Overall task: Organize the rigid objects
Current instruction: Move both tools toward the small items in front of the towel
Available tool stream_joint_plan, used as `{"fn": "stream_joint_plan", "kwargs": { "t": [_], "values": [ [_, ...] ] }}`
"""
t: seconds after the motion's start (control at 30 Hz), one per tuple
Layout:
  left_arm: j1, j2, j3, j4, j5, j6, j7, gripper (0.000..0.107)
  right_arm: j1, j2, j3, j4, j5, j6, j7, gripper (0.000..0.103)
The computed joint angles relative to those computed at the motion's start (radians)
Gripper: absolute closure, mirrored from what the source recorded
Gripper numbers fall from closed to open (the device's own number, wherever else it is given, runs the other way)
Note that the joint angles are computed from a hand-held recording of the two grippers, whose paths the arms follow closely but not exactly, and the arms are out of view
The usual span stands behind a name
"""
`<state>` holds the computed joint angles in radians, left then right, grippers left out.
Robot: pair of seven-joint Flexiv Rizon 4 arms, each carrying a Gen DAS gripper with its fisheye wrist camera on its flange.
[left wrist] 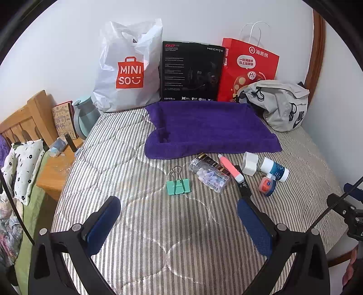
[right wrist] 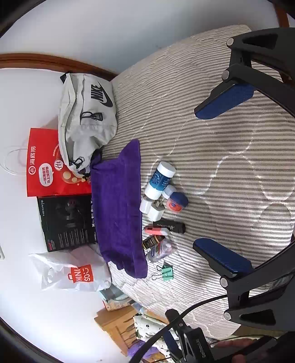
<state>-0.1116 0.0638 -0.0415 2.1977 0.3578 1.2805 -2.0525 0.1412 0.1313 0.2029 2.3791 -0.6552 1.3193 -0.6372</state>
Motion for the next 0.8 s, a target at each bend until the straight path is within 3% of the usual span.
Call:
{"fn": "stream_joint_plan", "kwargs": {
  "t": [0.8],
  "values": [
    [-0.001,-0.001,0.010,0.030,-0.055,0.033,0.040,0.004,0.009,0.001,0.002,-0.006,0.025,-0.015,-0.015,0.000]
  ]
}}
